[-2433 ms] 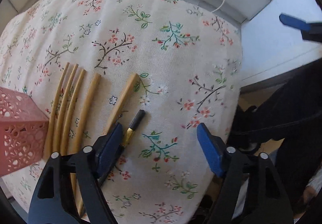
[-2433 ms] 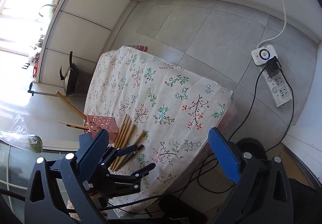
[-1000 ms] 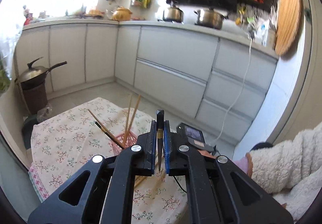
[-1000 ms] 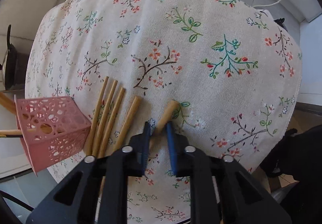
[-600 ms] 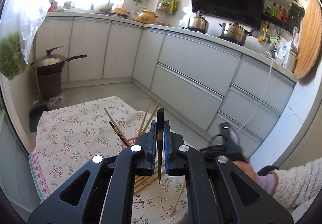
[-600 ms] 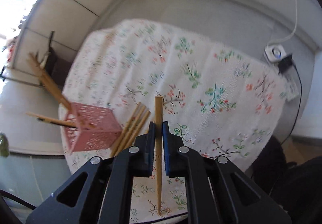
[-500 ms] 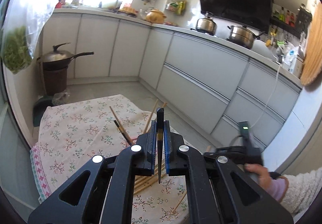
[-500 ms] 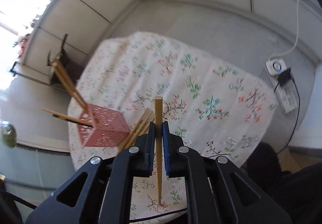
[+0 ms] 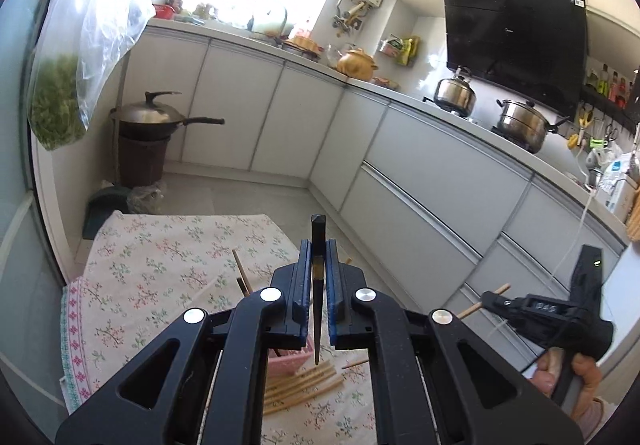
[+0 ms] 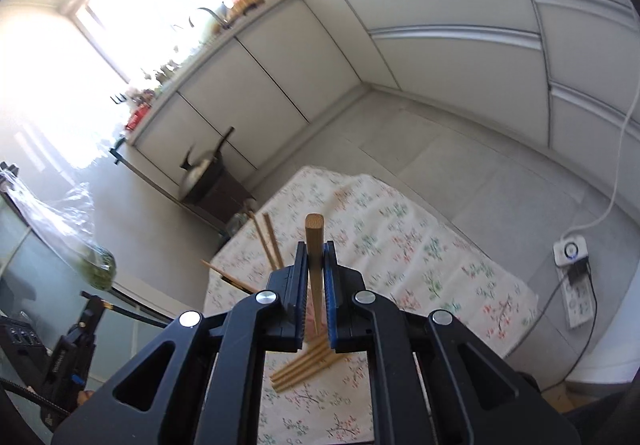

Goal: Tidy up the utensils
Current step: 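Lower both held chopsticks into the pink holder and open both tools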

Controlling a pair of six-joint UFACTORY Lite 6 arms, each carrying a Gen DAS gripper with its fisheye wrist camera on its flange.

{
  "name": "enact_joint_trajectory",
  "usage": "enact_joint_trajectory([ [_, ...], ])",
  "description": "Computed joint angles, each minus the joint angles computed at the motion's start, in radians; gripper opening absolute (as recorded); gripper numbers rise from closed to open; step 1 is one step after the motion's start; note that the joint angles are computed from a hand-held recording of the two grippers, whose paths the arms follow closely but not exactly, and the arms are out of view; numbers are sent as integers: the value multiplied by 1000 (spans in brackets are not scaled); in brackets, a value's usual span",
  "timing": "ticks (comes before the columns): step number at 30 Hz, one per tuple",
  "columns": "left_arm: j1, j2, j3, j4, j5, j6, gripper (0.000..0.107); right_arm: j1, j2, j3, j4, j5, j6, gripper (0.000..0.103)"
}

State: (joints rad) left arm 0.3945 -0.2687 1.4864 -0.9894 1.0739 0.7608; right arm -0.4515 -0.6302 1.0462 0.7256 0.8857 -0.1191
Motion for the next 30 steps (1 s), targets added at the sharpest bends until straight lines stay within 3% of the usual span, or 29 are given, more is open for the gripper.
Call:
enact_joint_trajectory([
  [5,-204,43,20,200,-226,-141,6,65,75,103,-31,-31,27,8],
  [12,-301,142,-27,311,-371,-222,7,220,186,180,-145,-127,116,8],
  [14,-293,180,-21,293,-361,-213,8,267,218,201,-186,-156,153,8],
  [19,-253,157,-43,228,-388,-174,37,364,298,262,-272,-203,231,8],
  [24,-197,132,-38,177,-389,-166,44,448,361,322,-389,-216,312,8],
  [26,-181,139,-28,169,-372,-167,52,481,388,348,-441,-217,351,8],
  [30,-181,145,-27,175,-360,-176,52,530,443,391,-523,-220,412,8],
])
